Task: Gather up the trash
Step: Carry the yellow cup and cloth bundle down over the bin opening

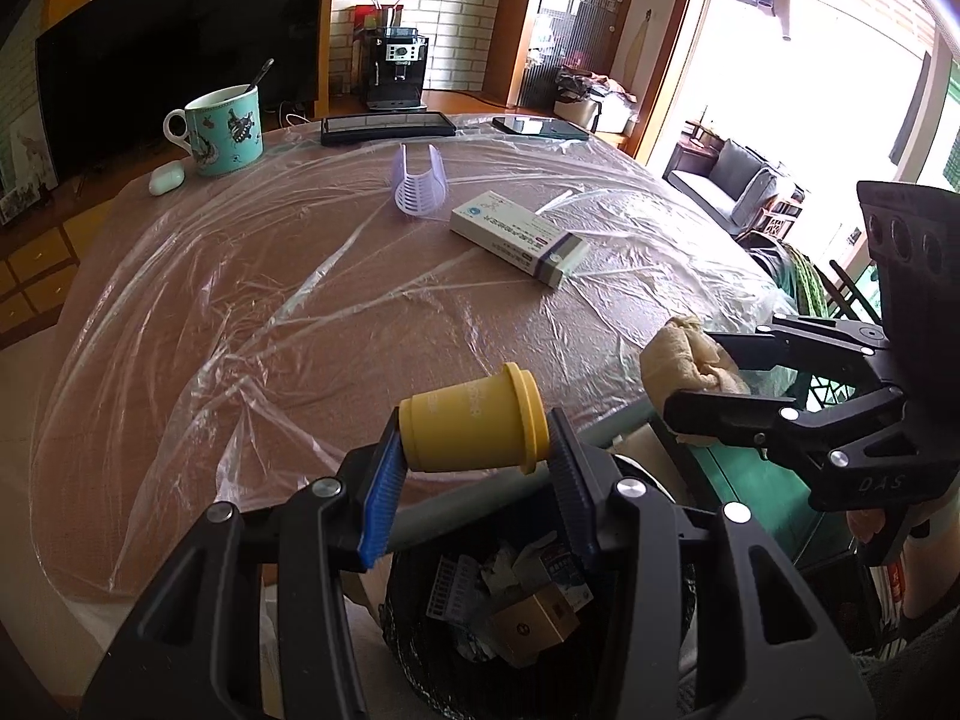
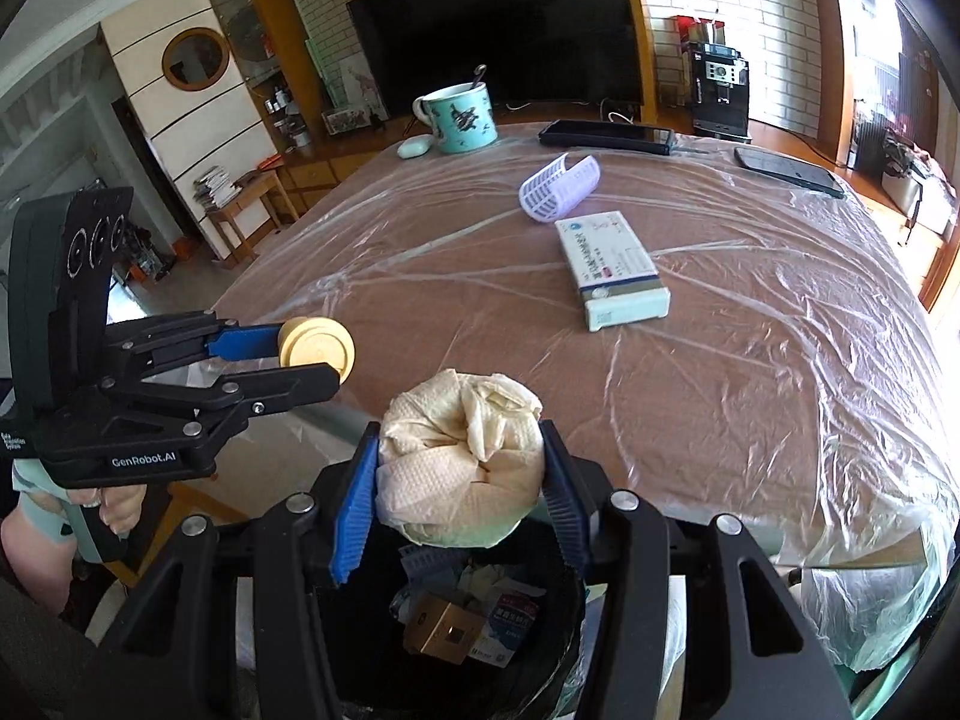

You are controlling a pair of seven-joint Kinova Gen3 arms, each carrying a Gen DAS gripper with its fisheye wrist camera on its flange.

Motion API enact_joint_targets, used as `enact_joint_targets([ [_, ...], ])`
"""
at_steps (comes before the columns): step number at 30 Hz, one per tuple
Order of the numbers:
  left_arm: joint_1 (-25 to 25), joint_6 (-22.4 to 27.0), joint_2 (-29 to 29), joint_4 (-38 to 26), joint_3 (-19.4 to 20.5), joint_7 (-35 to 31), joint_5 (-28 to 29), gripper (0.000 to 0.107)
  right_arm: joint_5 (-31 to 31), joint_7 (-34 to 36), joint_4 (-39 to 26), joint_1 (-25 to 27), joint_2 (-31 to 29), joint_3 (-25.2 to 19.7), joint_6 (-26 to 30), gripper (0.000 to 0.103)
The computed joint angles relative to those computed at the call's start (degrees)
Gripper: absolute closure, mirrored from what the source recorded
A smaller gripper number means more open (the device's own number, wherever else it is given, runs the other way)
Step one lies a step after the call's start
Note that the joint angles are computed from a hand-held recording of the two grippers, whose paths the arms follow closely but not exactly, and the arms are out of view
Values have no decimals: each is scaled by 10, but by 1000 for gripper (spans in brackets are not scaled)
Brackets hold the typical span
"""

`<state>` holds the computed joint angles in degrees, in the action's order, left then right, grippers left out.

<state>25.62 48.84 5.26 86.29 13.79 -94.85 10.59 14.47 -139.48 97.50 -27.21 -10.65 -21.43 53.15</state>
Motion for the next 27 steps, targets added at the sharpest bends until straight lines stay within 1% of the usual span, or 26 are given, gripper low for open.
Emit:
enact_joint_targets([
  [8,-2,11,-17,19,1,-22,13,61,-11,-7,12,-8,-10,-11,6,53],
  [15,2,16,-30,38,4,-26,8,61,-24,-19,29,-12,-17,-19,2,53],
  [27,7,28,-33,58,7,-35,9,61,-54,-25,55,-16,-22,-23,2,53],
])
